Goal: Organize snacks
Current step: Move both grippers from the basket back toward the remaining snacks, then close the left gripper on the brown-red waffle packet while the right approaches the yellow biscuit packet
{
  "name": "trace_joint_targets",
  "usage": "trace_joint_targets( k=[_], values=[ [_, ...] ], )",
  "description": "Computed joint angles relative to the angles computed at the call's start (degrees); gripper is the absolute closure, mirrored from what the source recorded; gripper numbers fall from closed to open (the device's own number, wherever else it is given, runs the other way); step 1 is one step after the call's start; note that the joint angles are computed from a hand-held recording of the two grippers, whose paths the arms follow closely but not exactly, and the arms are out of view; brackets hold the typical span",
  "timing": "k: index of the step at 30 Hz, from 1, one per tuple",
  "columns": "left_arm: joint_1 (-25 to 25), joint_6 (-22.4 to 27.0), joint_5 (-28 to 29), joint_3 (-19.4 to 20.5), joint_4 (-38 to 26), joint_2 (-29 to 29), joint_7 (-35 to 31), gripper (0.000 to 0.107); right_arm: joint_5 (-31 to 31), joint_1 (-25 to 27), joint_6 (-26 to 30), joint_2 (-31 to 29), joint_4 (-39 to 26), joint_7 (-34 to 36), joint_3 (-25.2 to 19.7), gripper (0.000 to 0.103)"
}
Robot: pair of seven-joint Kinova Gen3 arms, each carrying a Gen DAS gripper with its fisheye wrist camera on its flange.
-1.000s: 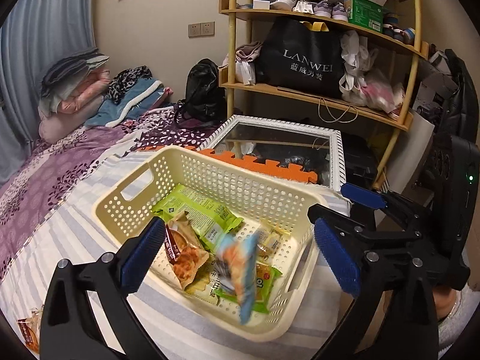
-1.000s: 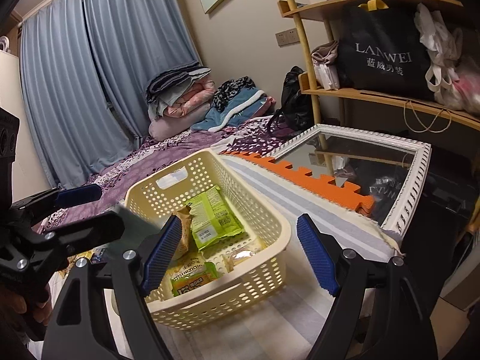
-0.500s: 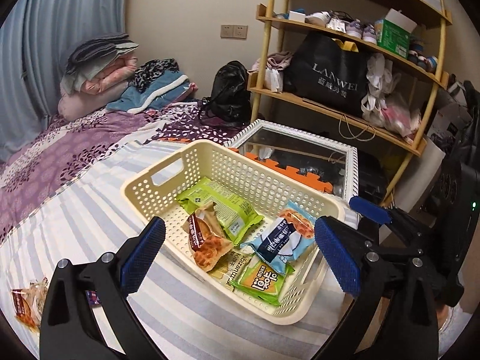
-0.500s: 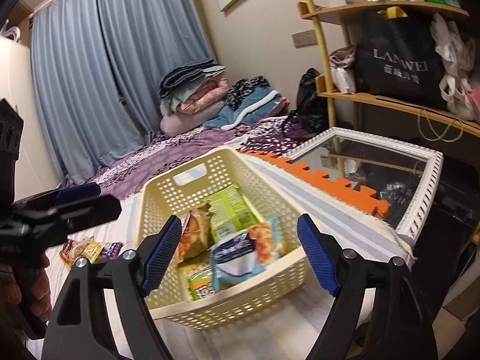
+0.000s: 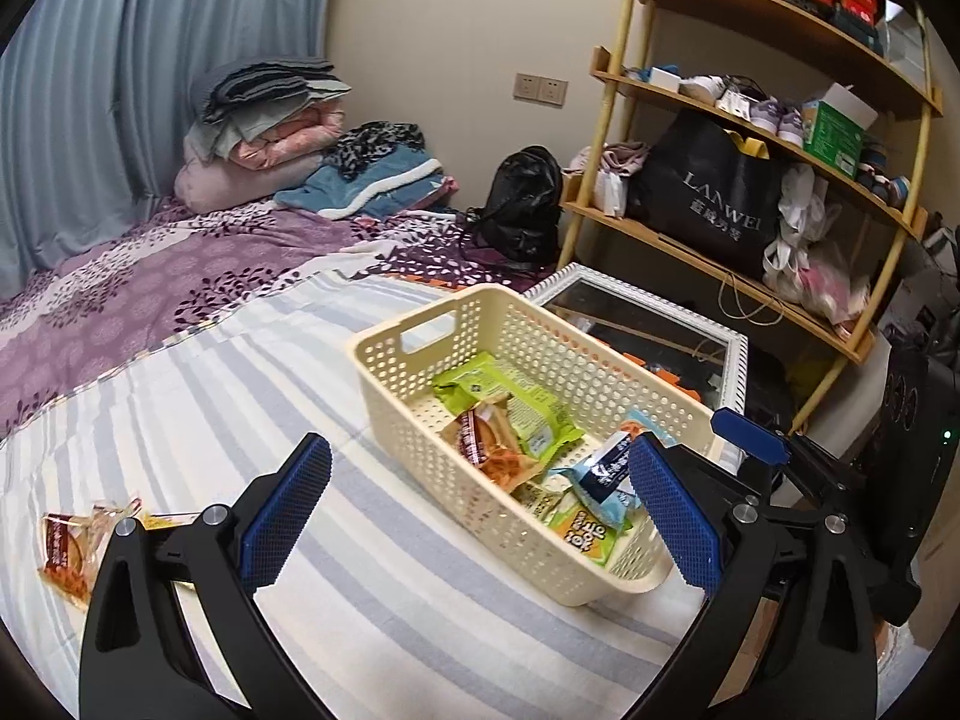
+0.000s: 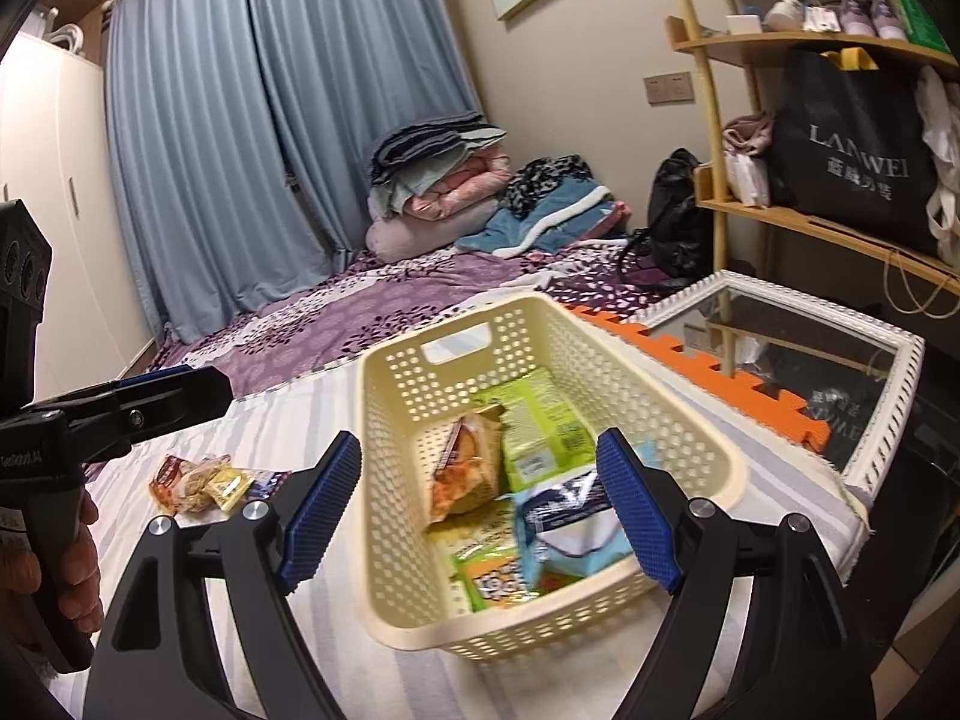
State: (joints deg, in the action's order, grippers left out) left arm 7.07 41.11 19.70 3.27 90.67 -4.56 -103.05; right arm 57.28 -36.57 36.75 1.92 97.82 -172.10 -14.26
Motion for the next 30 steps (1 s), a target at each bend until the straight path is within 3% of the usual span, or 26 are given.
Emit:
trace_joint_targets(
  k=[4, 16, 30],
  values=[
    [-0.75, -0.84, -1.31, -0.72, 1.8, -1.9, 1.01, 0.007, -0.63, -0.91, 0.22, 0.68, -1.22, 1.72, -0.41, 0.023],
    [-3.25, -1.18, 2.32, -6.12, 7.58, -7.03, -1.7, 0.007, -3.57, -4.65, 1.72, 2.76, -5.18, 8.06, -0.29, 0.021],
    [-9.45, 0.49, 2.78, -13.98, 12.98, -11.17, -1.76, 0.007, -12.86, -9.73, 1.59, 8.17, -12.63, 21.13, 2.08, 0.021]
  ],
)
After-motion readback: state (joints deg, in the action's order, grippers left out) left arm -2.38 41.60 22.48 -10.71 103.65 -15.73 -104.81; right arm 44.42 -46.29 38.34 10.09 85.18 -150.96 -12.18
